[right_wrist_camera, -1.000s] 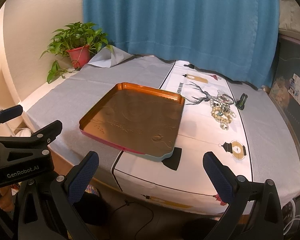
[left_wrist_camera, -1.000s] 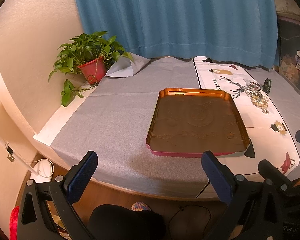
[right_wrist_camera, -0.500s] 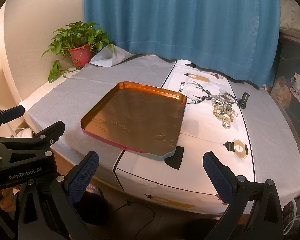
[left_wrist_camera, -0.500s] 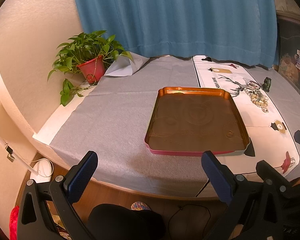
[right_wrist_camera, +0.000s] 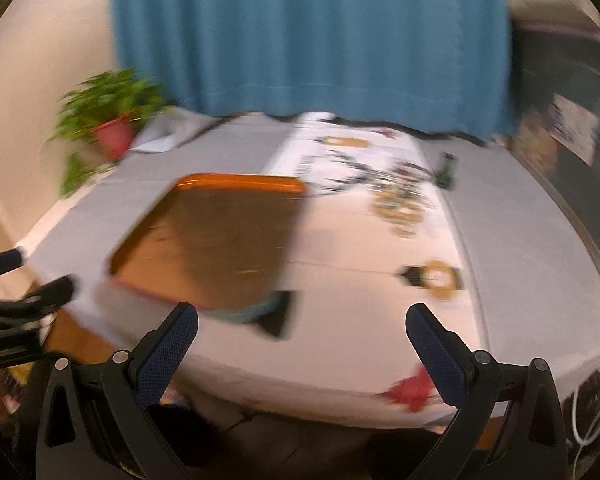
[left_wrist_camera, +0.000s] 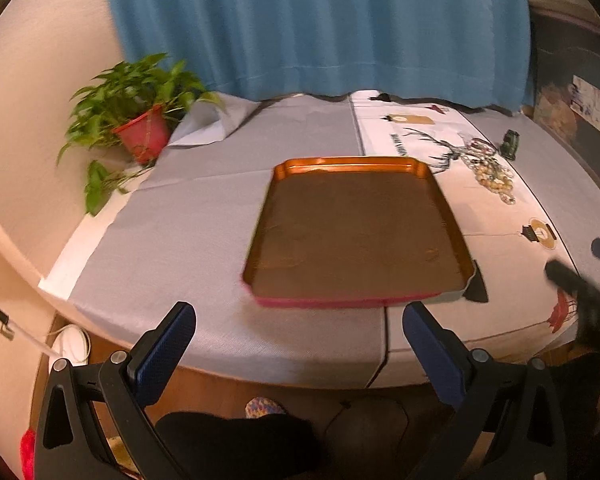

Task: Organize jewelry
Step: 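Move both tools over the bracelet pile on the deer-print runner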

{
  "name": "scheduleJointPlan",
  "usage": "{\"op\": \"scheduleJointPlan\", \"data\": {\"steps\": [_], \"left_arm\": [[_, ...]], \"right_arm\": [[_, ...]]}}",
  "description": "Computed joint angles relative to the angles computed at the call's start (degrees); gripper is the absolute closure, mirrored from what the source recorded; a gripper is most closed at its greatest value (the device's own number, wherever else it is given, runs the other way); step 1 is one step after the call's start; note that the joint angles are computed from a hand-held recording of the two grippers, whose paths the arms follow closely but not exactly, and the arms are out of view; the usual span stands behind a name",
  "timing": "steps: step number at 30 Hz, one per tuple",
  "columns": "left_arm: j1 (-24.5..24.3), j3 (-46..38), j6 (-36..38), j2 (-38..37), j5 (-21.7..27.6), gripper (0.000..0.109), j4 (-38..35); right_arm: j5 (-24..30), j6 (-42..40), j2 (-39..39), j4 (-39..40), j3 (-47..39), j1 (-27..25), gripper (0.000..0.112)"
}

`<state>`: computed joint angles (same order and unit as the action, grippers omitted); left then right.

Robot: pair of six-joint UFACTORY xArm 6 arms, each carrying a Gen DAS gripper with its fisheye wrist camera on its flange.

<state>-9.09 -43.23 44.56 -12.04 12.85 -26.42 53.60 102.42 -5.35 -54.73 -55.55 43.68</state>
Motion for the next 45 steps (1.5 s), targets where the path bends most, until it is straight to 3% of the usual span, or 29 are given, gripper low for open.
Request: {"op": "scheduleJointPlan", "data": {"steps": [7, 11, 15, 20, 25, 26, 28, 30, 31, 34, 37, 41, 43, 45], "left_arm": [[-3.43, -6.75, -7.63, 6.11, 2.01, 0.006, 6.88], [-4.97, -10.73, -12.42, 9.85, 2.21, 0.006, 10.99], [-5.98, -14.58, -14.8, 13.15, 2.64, 0.006, 13.08], [-7.2, -18.05, -16.8, 16.25, 2.93, 0.006, 14.94], [-8.65, -21.22, -19.64, 19.17, 4.27, 0.006, 17.59], [-8.95, -21.63, -20.48, 19.65, 4.27, 0.006, 18.58], [-9.42, -21.89, -21.76, 20.13, 3.9, 0.006, 20.36], [-9.95, -22.26, -22.7, 20.61, 3.57, 0.006, 21.63], [-10.35, -22.8, -23.45, 21.12, 3.56, 0.006, 22.48], [-11.79, -25.59, -22.81, 23.22, 4.62, 0.006, 21.4], [-14.18, -32.51, -19.25, 27.79, 9.03, 0.006, 15.79], [-17.35, -46.25, -16.42, 36.58, 18.98, 0.006, 9.26], [-19.22, -53.27, -17.72, 41.52, 22.25, 0.006, 10.87], [-20.96, -59.15, -17.42, 45.84, 24.47, 0.006, 12.32]], "right_arm": [[-6.83, -3.04, -5.44, -0.06, 9.45, -16.63, 0.009], [-11.4, -10.19, 0.5, 0.16, 7.03, -26.58, 0.009], [-16.45, -16.21, 7.45, 1.48, 3.17, -33.33, 0.009], [-25.69, -23.84, 13.64, 6.46, -0.87, -39.26, 0.009], [-25.24, -29.3, 17.77, 10.42, -5.83, -39.19, 0.009], [-26.07, -29.16, 18.01, 10.07, -5.99, -39.16, 0.012], [-31.36, -24.87, 17.07, 4.88, -4.65, -39.31, 0.043], [-34.52, -23.79, 16.59, 4.05, -3.62, -39.53, 0.098], [-34.04, -22.78, 16.52, 3.67, -3.6, -39.37, 0.106], [-34.57, -12.26, 13.7, -0.52, -0.24, -39.8, 0.109], [-27.64, -3.58, 7.85, -3.84, 4.76, -38.22, 0.109], [-20.51, -1.92, 1.26, -3.5, 9.5, -38.31, 0.109], [-17.47, -1.21, -0.1, -4.14, 10.67, -38.32, 0.109], [-18.08, -0.76, -0.74, -4.81, 12.39, -40.02, 0.109]]}}
